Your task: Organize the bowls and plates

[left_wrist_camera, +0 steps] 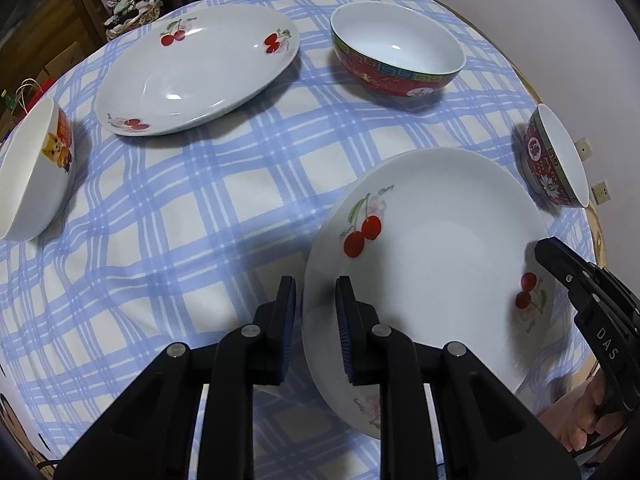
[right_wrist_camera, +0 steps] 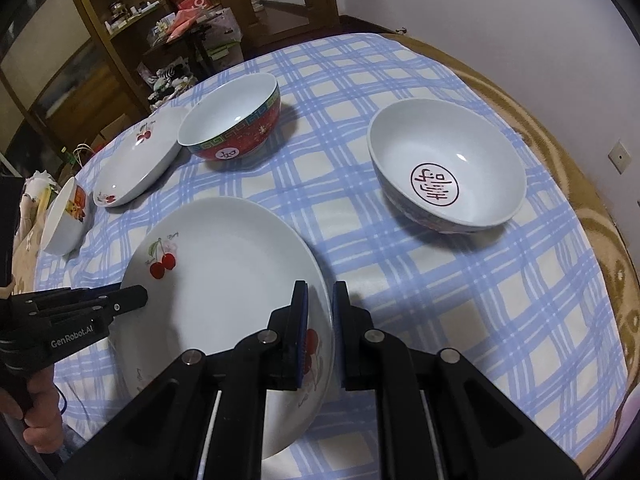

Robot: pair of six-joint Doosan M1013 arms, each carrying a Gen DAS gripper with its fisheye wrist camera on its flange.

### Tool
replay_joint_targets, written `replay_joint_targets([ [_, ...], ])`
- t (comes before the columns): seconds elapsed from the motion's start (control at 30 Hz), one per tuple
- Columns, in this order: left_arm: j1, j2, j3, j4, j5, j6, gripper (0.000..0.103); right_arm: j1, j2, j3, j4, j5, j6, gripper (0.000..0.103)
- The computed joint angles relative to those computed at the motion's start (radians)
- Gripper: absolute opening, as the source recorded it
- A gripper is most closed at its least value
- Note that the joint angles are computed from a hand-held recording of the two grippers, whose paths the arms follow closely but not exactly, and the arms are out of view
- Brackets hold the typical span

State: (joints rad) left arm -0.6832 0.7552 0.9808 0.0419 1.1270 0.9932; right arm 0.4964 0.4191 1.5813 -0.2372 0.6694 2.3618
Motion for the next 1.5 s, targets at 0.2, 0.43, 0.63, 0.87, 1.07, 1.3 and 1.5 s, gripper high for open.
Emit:
replay_joint_targets([
  [0.2,0.002,-0.015,0.022,0.003,-0.013,-0.016,0.021,-0.001,-0.004,0.005,-0.002,-0.01,0.007,0.013],
  [0.43,0.003,-0.05,0.062,0.028,-0.042,-0.071,0.024,-0.002,-0.014,0.017,0.004,-0.03,0.012,0.013],
  [0.63,-0.006,-0.087,0.09,0.121,-0.005,-0.116,0.025,0.007,-0.034,0.032,-0.04,-0.051,0.055,0.013],
  [0.87,-0.008,-0.144,0.148,0.188,-0.018,-0.198,0.029,0.018,-0.054,0.044,-0.079,-0.078,0.074,0.031],
  [1.07,-0.013,-0.184,0.18,0.254,-0.024,-0.256,0.051,0.043,-0.081,0.051,-0.209,-0.135,0.152,0.069],
  [1.3,0.001,-0.221,0.198,0.286,-0.031,-0.284,0.087,0.061,-0.084,0.033,-0.253,-0.162,0.202,0.09],
  [1.5,0.005,-0.233,0.189,0.354,0.029,-0.29,0.09,0.062,-0.073,0.011,-0.209,-0.198,0.155,0.103],
])
